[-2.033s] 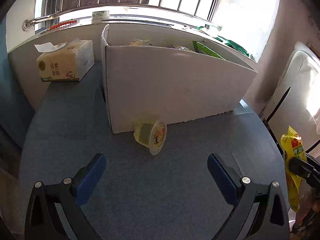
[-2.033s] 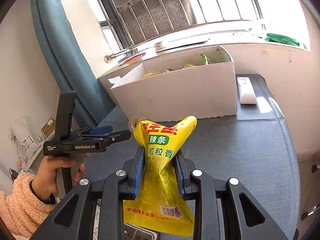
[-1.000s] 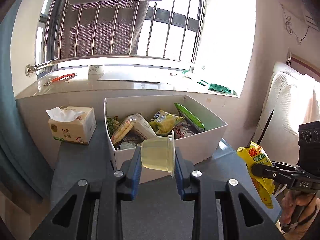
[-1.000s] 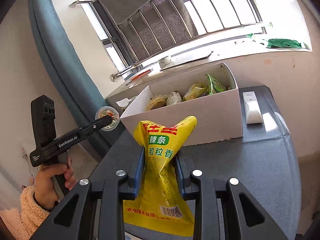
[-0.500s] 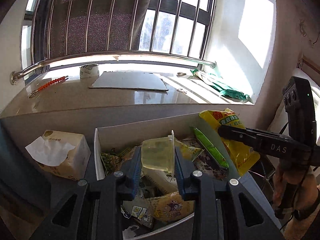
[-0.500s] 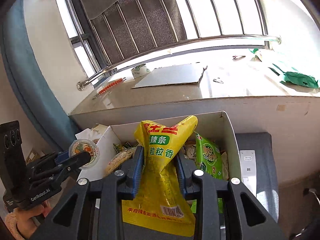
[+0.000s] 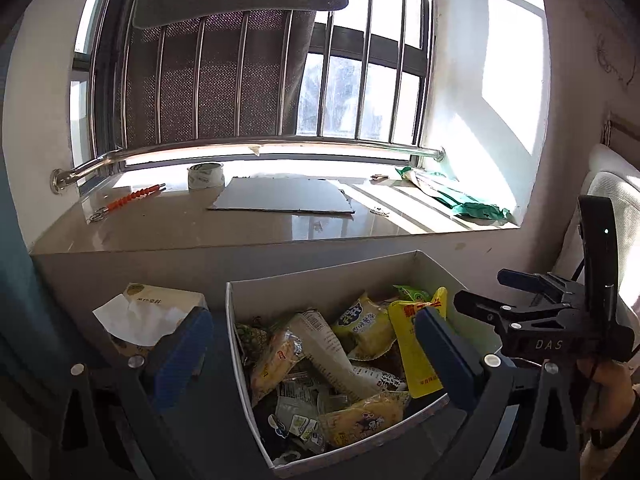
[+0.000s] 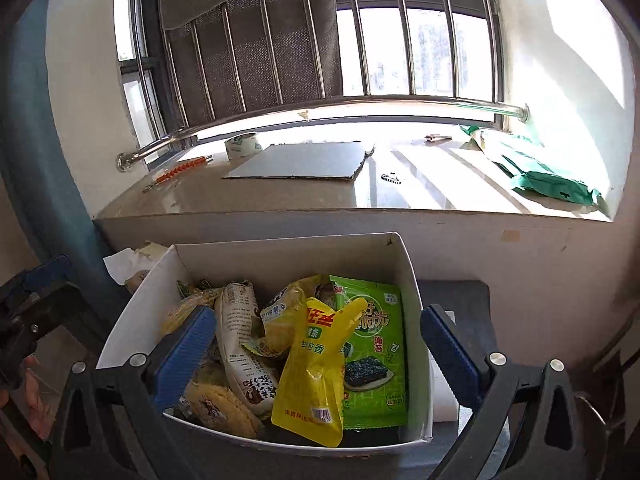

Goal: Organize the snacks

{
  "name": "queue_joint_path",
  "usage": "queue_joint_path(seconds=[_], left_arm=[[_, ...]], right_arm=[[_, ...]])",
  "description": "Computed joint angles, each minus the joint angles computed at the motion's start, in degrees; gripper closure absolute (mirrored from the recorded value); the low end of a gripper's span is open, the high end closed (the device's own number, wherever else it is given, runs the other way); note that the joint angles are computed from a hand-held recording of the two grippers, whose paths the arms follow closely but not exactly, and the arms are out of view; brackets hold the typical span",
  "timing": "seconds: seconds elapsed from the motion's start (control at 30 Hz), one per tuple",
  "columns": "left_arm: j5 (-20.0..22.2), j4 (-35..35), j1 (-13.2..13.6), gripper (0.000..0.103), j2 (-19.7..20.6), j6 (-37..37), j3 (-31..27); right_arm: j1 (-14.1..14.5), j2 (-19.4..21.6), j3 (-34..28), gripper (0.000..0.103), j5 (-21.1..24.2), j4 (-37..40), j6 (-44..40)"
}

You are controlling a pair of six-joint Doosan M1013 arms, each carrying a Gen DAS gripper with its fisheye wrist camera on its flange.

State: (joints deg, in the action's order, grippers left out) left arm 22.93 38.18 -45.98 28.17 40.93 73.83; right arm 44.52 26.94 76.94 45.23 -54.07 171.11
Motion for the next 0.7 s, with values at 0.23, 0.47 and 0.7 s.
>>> queue_joint_path(seconds=[0.23,0.47,0.7], left_arm=[[-2.23,17.79,-1.80,0.000,-4.24,-21.16,5.62],[0.31,25.41,-4.98,0.000,-9.04,-26.91,11.84],[4.87,27.17,-8.86,0.000,-13.77,-31.24,18.12]], right_arm=[[4.44,-1.09,1.15,0.000,5.49,-13.92,7.80],[8.36,-4.87,6.04,0.000,2.64,-16.49,15.52],[12.71,-8.87,11.52,0.000,2.20,-14.88,23.58]])
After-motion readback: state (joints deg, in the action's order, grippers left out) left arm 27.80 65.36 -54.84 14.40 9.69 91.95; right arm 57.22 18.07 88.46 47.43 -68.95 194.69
